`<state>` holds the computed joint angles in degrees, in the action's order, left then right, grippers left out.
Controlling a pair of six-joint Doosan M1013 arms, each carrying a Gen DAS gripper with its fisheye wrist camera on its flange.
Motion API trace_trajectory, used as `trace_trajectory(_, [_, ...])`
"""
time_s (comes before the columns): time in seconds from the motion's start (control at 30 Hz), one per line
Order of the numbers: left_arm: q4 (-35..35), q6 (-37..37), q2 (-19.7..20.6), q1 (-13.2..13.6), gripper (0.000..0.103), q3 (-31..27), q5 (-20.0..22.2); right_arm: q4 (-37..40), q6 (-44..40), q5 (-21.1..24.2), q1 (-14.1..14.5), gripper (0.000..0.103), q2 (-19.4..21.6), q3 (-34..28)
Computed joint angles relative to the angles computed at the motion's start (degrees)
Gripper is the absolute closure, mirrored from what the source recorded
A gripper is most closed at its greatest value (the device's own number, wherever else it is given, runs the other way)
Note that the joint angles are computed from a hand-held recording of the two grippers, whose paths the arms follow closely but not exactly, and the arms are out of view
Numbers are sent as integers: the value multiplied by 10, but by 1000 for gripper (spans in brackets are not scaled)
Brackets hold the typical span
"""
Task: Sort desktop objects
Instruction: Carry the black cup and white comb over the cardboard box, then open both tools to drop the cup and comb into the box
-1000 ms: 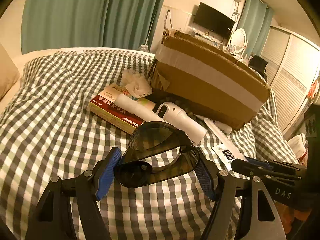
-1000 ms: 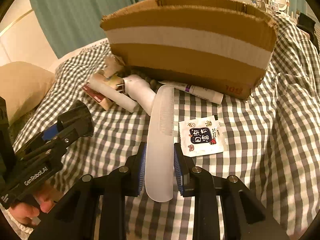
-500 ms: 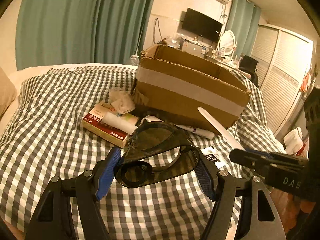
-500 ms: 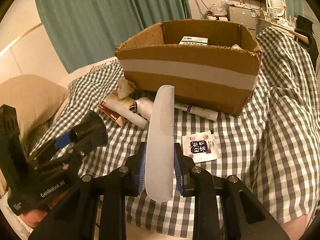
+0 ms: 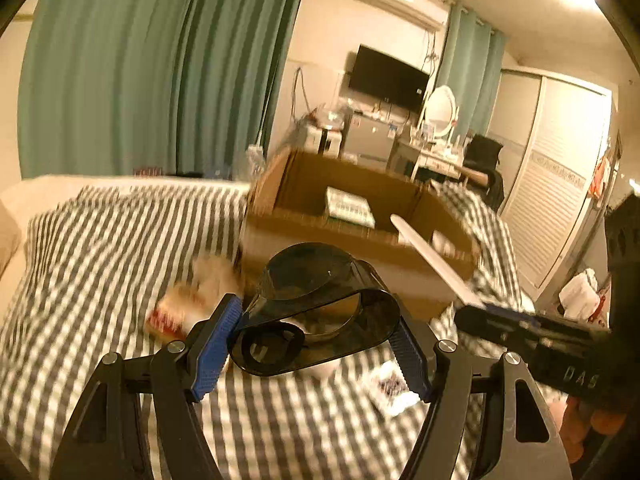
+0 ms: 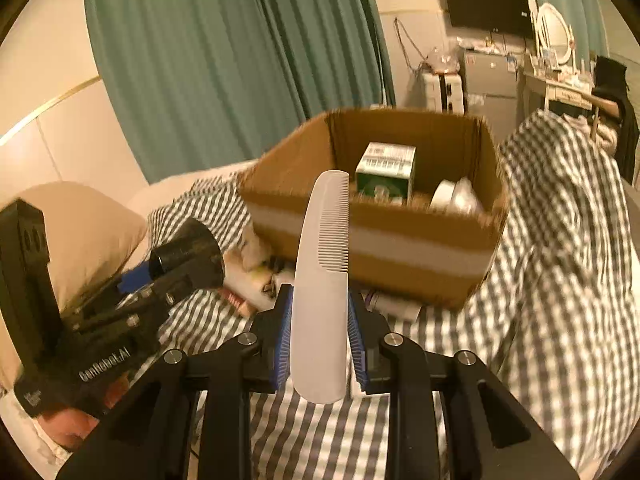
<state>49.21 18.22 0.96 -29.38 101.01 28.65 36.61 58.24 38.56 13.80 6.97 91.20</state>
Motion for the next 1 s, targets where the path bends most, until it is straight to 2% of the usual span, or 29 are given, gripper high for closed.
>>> trace_trajectory(0.3, [11,36,53,21,29,-94,-17,-9,26,-28,-13,78,39,-57])
trace_trajectory(0.37, [0,43,67,26,29,-113,-27,-13,41,-35,-14,78,50,-74])
trace_trajectory(0.57, [-39,100,108,33,29,-159,-22,-38,78,-24,-11,78,91,-121])
trace_trajectory(0.7, [-79,135,137,42,27,-191,-3,-48,97,-23,-12,77,107,-134])
trace_trajectory(0.73, [-84,139,142,43,24,-197,5,-44,97,-23,-14,75,109,-135])
trace_trajectory(0.77, [-91,145,148,44,13,-204,15,-41,99,-25,-16,72,109,-134])
trace_trajectory(0.8, [-93,146,151,45,5,-207,26,-40,98,-29,-17,64,108,-132])
trace_trajectory(0.83, [-82,133,151,43,4,-203,30,-44,103,-35,-18,51,106,-128])
trace_trajectory(0.87, [-78,125,151,43,4,-202,32,-48,107,-40,-19,47,103,-124])
trace_trajectory(1.0, [-73,116,142,42,4,-190,43,-24,83,-55,-24,47,86,-102])
